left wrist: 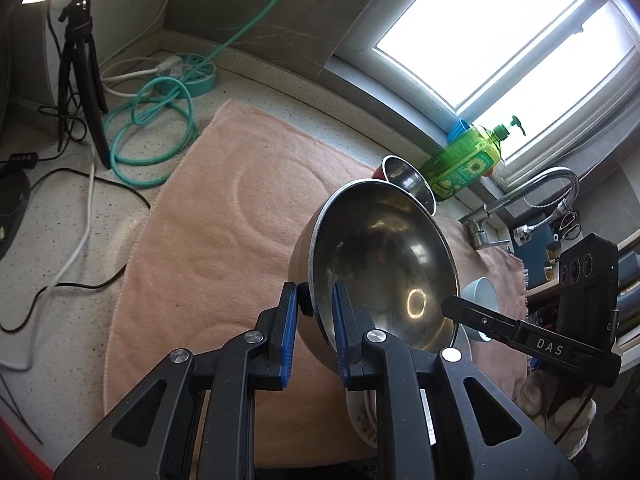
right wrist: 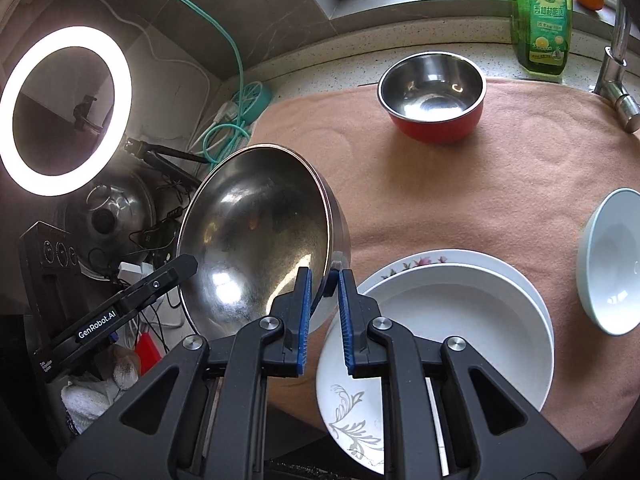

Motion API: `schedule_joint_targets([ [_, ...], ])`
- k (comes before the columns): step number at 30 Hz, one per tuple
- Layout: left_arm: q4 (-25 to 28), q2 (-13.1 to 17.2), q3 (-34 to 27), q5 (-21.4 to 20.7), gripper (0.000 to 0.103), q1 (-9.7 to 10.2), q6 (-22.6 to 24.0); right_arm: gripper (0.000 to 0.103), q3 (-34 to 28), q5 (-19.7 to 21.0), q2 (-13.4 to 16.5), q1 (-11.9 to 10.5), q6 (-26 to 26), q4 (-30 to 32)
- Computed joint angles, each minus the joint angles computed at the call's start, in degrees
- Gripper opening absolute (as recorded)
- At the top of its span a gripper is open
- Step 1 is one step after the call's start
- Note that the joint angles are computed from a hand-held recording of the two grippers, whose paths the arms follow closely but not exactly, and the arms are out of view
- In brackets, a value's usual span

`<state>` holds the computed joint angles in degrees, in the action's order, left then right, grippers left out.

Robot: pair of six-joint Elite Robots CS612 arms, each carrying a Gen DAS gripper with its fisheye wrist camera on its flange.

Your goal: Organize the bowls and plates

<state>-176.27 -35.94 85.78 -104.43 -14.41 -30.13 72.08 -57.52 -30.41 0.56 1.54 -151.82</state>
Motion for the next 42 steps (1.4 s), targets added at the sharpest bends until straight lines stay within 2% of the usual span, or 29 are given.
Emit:
schedule_joint_targets([
  [12,1.8,0.7,1.1,0.7,0.015,1.25,-0.9,0.014,-2.8,-2.5,2.2,2.3,-2.3,5.4],
  [42,3.9,1.3,0.7,1.2,0.015,1.55,-2.1,0.018,-4.8,-3.2,3.1,2.9,-6.9,9.7],
])
